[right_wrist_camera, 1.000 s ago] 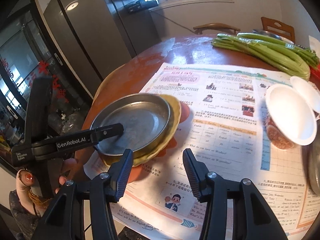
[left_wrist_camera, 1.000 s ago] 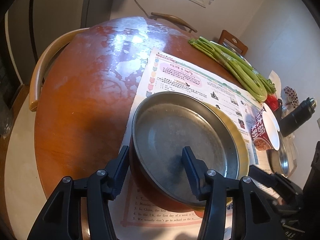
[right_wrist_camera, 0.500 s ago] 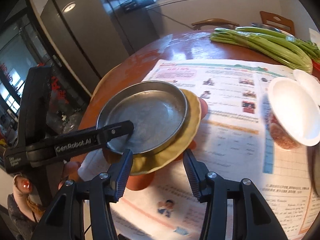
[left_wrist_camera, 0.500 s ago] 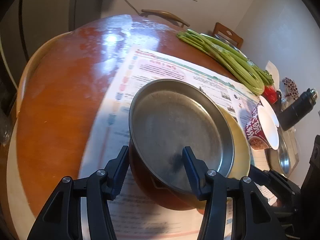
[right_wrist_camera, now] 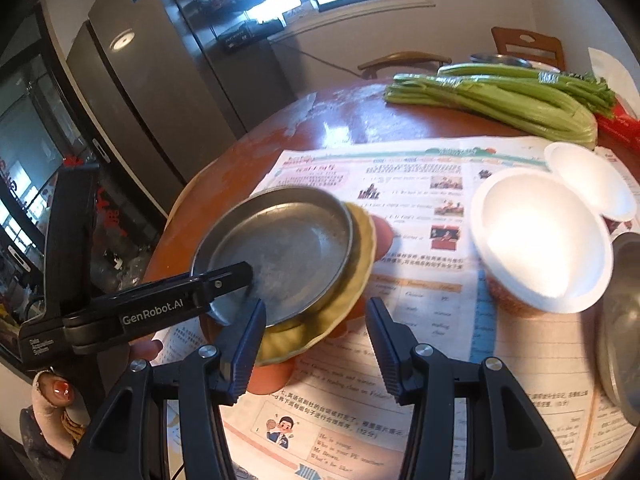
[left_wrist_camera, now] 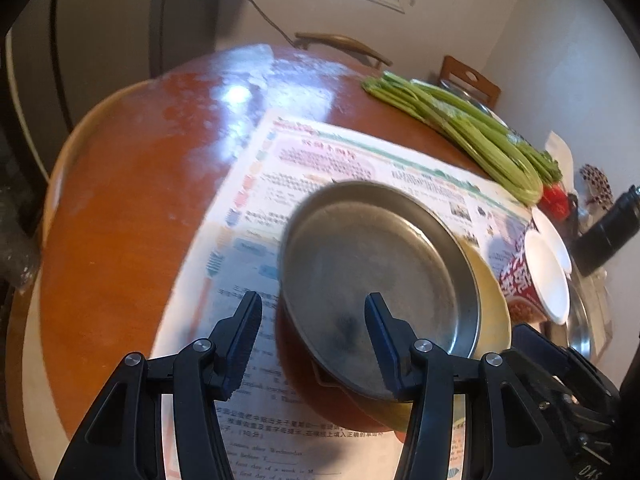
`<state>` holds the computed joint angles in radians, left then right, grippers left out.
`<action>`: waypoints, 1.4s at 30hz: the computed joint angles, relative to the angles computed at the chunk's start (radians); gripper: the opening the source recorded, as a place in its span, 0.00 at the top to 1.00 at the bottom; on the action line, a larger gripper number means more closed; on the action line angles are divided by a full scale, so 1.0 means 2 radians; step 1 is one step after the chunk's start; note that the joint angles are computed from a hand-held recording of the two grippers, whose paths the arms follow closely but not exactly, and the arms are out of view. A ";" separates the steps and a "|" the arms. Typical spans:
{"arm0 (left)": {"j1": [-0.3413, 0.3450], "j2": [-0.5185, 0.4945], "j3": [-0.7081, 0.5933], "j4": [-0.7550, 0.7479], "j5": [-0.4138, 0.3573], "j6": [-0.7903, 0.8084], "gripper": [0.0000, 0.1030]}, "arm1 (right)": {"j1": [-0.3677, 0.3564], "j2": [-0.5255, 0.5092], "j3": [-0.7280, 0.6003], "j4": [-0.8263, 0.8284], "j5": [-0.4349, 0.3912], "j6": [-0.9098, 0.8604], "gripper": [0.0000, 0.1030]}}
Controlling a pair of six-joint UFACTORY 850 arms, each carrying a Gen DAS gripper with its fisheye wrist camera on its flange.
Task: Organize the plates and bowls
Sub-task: 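Open the left tool and withdraw it from the steel plate, then move the left tool to the large steel bowl and grip its rim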
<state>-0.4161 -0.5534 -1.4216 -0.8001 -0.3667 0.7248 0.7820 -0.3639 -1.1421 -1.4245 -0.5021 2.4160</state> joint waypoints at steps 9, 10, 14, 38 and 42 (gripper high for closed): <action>-0.012 0.071 0.056 -0.054 0.068 0.054 0.46 | 0.028 0.039 0.022 0.005 -0.080 -0.021 0.50; -0.015 0.080 0.062 -0.072 0.070 0.073 0.46 | 0.033 0.045 0.025 0.007 -0.097 -0.027 0.50; -0.030 0.114 0.084 -0.161 0.066 0.164 0.46 | 0.058 0.076 0.042 0.017 -0.165 -0.046 0.50; -0.174 0.079 0.056 -0.094 0.026 0.090 0.46 | 0.113 0.254 0.227 0.156 -0.324 -0.032 0.50; -0.190 0.051 0.039 -0.019 0.023 0.014 0.46 | 0.092 0.260 0.250 0.153 -0.280 -0.028 0.50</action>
<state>-0.7953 -0.4521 -1.3444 -0.8377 -0.3201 0.7537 0.9652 0.1554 -0.6416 -1.1184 -1.0619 2.3602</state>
